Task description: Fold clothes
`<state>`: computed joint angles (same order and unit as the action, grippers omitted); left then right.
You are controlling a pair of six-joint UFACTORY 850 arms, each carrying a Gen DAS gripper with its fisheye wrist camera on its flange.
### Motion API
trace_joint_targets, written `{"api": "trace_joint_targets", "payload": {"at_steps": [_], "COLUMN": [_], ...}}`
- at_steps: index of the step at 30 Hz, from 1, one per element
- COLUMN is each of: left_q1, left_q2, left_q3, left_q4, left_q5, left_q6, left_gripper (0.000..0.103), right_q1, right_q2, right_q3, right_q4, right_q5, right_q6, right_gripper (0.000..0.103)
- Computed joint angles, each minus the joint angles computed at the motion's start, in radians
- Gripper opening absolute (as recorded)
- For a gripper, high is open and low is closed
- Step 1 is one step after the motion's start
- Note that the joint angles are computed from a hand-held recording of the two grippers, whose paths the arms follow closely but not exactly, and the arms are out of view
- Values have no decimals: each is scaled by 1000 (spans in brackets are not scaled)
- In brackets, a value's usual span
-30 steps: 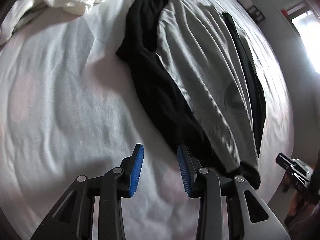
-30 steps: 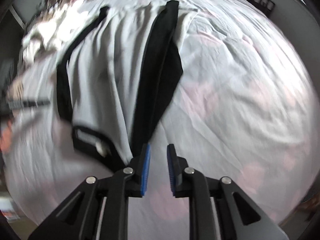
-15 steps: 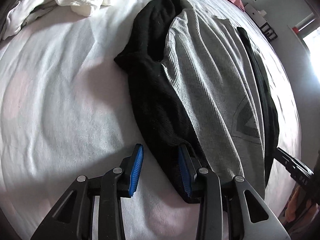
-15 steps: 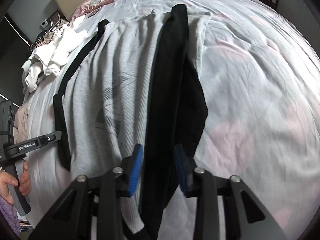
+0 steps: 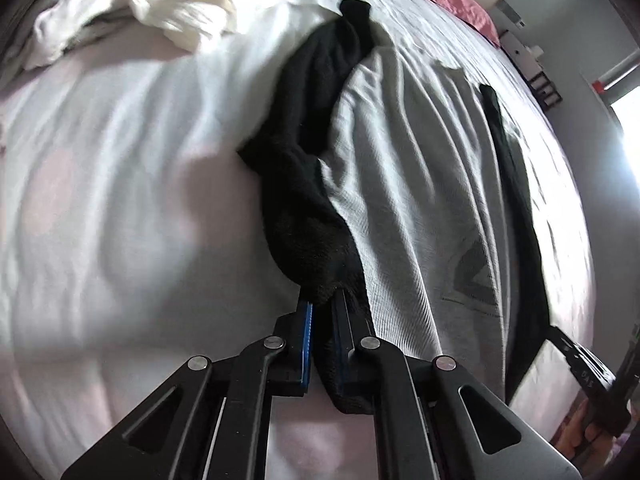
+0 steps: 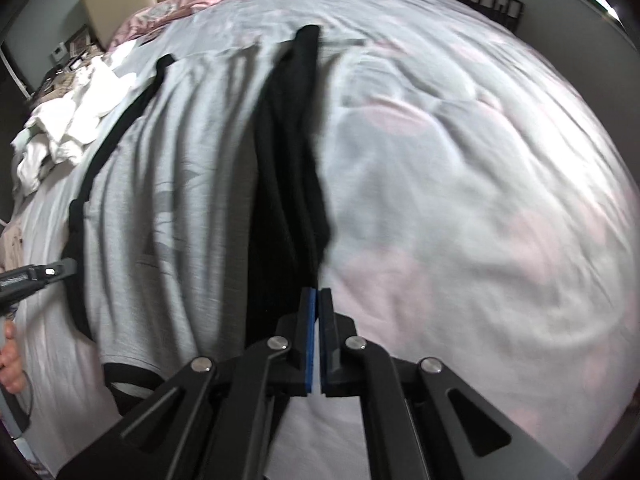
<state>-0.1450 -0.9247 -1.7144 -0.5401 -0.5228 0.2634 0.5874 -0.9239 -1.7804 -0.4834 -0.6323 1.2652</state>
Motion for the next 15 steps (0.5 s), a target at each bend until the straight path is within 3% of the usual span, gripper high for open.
{"api": "trace_joint_targets", "payload": {"at_steps": [6, 11, 15], "left_q1": [34, 33, 25], "left_q2": [90, 102, 73], "left_q3": [111, 128, 107], "left_q4": [65, 173, 250], "left_q5": [58, 42, -10], "left_q6": [-45, -127, -169], "left_gripper": [7, 7, 7], "right_q1": [2, 8, -8], "right_q2": [99, 144, 159], "right_q3": [136, 215, 278], "right_q4": [-82, -47, 50], "right_q5": [-86, -141, -76], "right_q6": [131, 150, 102], "right_gripper": [1, 1, 1]}}
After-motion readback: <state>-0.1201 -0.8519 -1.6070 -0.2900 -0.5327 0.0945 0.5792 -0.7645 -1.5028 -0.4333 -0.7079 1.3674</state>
